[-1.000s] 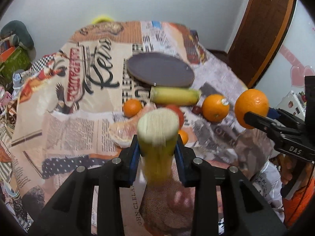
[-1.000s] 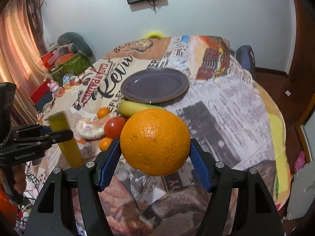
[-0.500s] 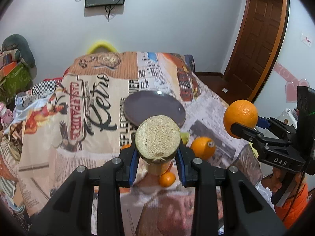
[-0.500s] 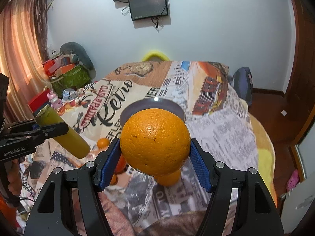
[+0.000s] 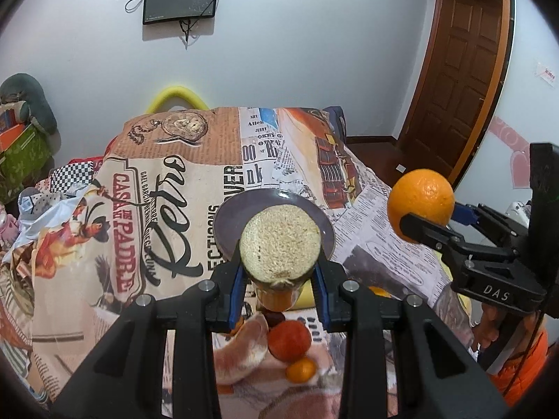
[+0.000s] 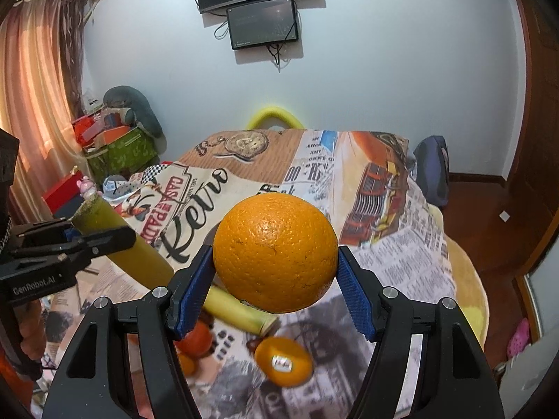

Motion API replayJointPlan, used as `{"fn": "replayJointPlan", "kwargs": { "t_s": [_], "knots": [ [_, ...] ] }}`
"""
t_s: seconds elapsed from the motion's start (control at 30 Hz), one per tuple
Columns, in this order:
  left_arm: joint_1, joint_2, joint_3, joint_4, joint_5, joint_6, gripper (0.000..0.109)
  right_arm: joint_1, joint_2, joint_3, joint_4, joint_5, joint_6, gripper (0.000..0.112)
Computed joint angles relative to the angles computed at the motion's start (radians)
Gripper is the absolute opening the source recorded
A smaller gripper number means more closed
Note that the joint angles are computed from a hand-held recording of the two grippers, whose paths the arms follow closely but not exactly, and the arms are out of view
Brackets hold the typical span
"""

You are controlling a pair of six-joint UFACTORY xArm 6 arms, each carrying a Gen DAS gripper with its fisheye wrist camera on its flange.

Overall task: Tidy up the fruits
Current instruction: 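Carry the banana in the left tool and orange in the right tool over the plate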

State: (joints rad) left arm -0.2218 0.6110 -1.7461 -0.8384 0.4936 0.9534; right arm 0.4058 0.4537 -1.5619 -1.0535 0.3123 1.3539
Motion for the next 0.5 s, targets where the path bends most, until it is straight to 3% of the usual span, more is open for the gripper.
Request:
{"fn": "replayJointPlan", "kwargs": {
  "t_s": [0.27, 0.5],
  "knots": [
    [-0.002, 0.189, -0.257, 0.135, 0.076, -0.145, 0.033, -0.025, 0.097, -0.124, 0.067, 0.022, -0.114, 0.066],
    [-0.001, 0.398, -0.575, 0.246, 0.208, -0.268, 0.033, -0.043, 0.239, -0.292, 0.215, 0.071, -0.313, 0.066]
  ]
}}
